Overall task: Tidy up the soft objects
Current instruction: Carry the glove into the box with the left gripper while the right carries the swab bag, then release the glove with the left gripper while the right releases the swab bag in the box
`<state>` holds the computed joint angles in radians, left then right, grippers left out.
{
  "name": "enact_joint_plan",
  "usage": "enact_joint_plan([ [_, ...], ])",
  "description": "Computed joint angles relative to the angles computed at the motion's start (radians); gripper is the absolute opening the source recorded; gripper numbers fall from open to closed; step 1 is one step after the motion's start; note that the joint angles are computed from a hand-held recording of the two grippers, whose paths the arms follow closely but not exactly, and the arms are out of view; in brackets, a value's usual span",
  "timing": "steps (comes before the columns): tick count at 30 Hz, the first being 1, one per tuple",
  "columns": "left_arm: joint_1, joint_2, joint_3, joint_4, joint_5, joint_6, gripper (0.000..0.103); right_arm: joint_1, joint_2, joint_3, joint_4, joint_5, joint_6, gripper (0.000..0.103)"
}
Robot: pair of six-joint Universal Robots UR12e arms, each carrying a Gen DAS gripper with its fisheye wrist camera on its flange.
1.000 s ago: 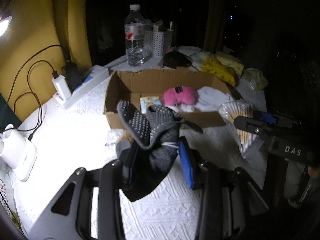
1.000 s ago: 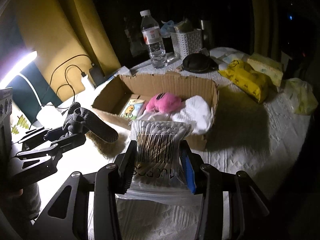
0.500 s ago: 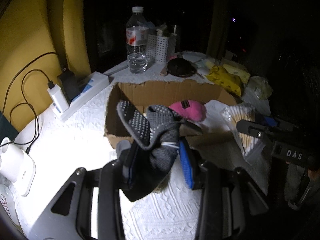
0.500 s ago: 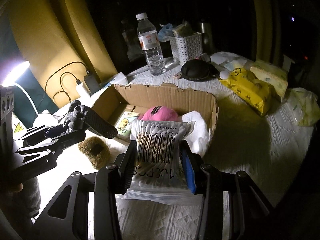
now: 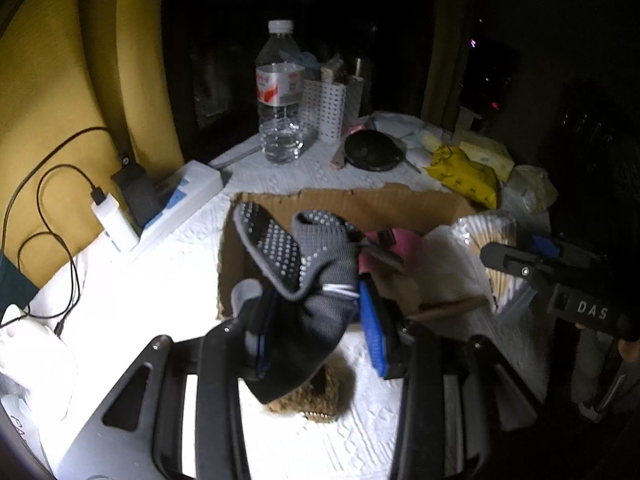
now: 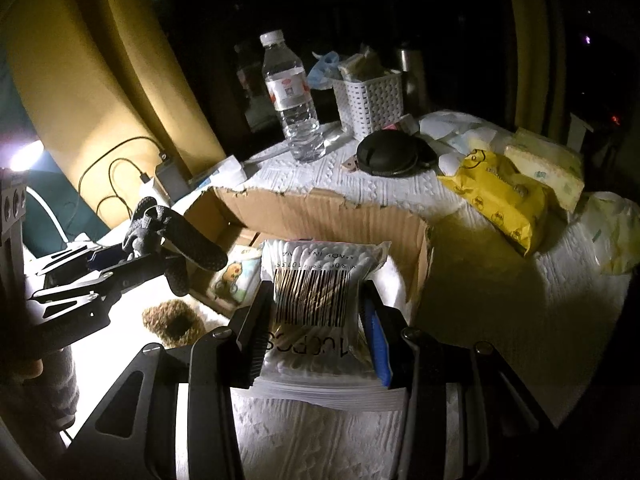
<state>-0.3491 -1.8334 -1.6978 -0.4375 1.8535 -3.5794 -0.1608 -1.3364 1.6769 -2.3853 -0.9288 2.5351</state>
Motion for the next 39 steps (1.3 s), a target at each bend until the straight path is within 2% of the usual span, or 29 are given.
enact_joint_plan([
  [7, 0.016, -0.013, 0.017, 0.01, 0.009, 0.005, 0.038, 0.004, 0.022, -0.026, -0.007, -0.007, 0.019, 0.045],
  [24, 0.059, -0.067, 0.041, -0.061, -0.025, -0.02, 0.038, 0.022, 0.073, -0.069, 0.005, -0.055, 0.052, 0.045],
  [32, 0.063, -0.085, 0.056, -0.095, -0.033, -0.02, 0.04, 0.035, 0.084, -0.071, 0.013, -0.09, 0.049, 0.045],
  [37, 0.061, -0.087, 0.061, -0.101, -0.036, -0.016, 0.049, 0.042, 0.082, -0.061, -0.001, -0.109, 0.044, 0.045],
  [39, 0.059, -0.085, 0.061, -0.099, -0.031, -0.019, 0.05, 0.042, 0.081, -0.059, -0.004, -0.113, 0.044, 0.046],
])
